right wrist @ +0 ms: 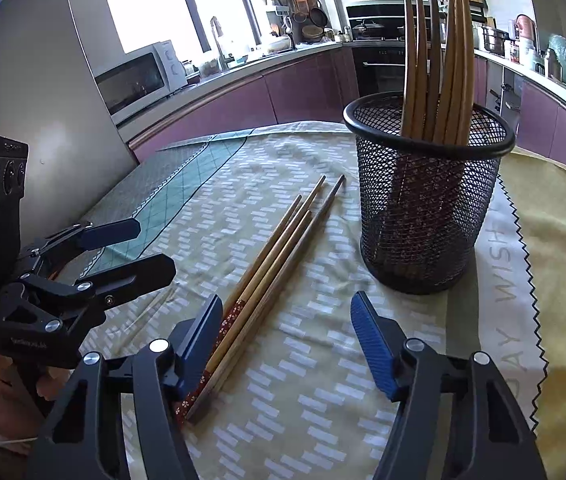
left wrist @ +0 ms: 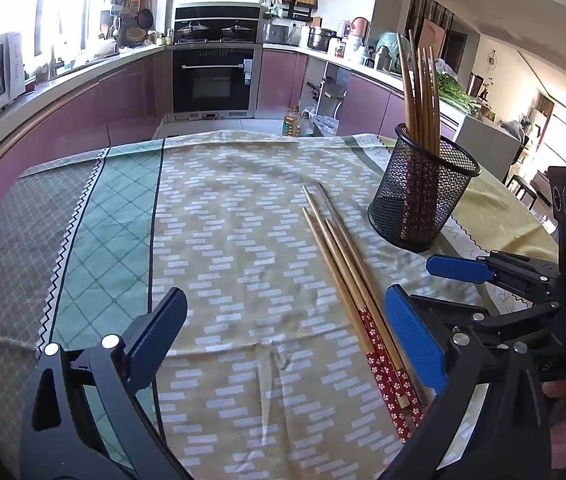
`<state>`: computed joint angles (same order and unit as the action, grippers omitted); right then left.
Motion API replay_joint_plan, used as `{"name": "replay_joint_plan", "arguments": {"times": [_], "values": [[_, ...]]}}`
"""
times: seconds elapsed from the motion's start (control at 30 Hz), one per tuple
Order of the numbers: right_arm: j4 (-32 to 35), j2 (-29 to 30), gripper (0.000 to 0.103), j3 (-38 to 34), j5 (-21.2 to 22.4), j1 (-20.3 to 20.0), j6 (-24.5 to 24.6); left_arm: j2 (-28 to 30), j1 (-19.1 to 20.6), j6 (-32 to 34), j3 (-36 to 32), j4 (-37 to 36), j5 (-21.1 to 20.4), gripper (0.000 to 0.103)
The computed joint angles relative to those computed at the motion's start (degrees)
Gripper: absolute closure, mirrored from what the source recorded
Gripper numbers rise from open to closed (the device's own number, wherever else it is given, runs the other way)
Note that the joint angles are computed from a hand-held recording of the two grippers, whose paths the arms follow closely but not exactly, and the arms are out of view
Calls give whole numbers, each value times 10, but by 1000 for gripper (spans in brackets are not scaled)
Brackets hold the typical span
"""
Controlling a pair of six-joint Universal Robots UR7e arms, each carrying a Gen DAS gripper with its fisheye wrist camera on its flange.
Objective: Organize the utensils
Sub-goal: 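Move both open grippers back down to the chopsticks on the cloth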
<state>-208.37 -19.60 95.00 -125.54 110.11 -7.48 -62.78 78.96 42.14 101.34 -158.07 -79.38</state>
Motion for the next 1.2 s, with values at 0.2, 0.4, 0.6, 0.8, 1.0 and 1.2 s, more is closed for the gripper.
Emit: {"name": "replay_joint_plan", "arguments": {"times": [0.2, 0.4, 0.6, 0.8, 1.0, 1.2], "values": [[10, 0, 46, -1, -6, 1, 1, 2, -2, 11, 2, 5, 10, 10], [32, 4, 51, -12, -16, 3, 5, 1, -2, 21, 7, 0, 15, 11], [58, 7, 59, -23, -26, 5, 5, 3, -3, 29, 8, 13, 22, 14], [75, 7, 62, -27, -32, 6, 5, 7, -1, 34, 5, 23, 27, 17], [76, 3, 65, -22, -27, 3, 9, 10, 0, 36, 1, 34, 30, 20], [79, -5, 68, -12, -23, 2, 19, 13, -1, 41, -2, 47, 32, 22]]}}
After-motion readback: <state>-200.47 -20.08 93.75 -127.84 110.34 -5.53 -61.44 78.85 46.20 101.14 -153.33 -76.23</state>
